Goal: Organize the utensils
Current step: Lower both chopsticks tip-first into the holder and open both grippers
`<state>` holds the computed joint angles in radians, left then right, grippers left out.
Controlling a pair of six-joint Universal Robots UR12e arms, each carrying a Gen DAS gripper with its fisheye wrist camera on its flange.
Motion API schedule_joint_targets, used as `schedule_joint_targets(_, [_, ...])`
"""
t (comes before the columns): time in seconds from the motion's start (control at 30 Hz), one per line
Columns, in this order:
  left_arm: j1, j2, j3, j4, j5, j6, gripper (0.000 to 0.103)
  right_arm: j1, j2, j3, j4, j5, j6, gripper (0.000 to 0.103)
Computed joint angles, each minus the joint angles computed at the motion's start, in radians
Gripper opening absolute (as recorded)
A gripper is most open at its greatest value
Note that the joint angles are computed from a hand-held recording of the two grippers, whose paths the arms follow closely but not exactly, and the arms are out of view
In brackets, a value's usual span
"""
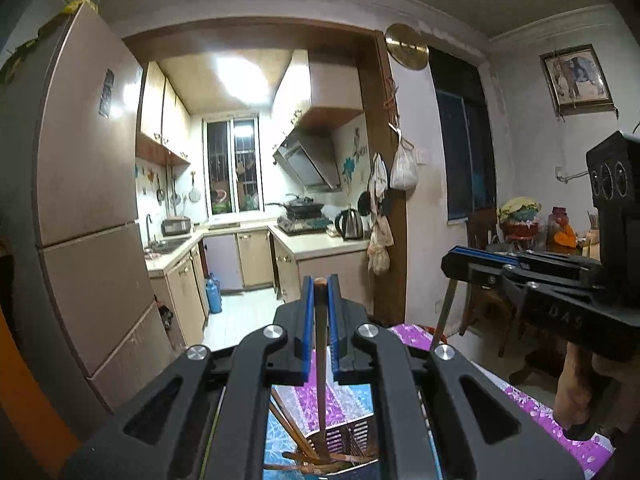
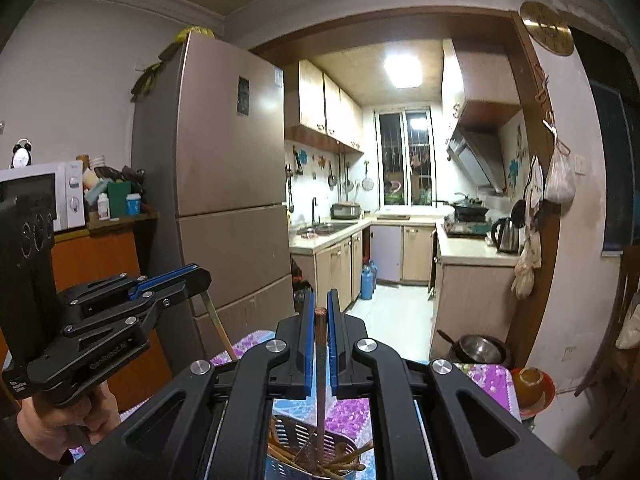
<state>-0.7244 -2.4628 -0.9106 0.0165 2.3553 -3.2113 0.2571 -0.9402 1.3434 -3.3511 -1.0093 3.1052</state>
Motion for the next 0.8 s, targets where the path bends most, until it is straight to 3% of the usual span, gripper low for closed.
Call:
schedule_joint_targets(0.43, [0.020,0.006,-0.017,-0.119,-0.041,-0.084,0.005,0.010,0.042,-0.036,0.064,-0.022,-0.028,0.007])
schedule_joint_targets(0.8, [0.025,0.004,-0.016,-0.127,-0.046,-0.092,0.005,0.012,0.053,-0.053,0.075,-0.027,-0.033,0.007])
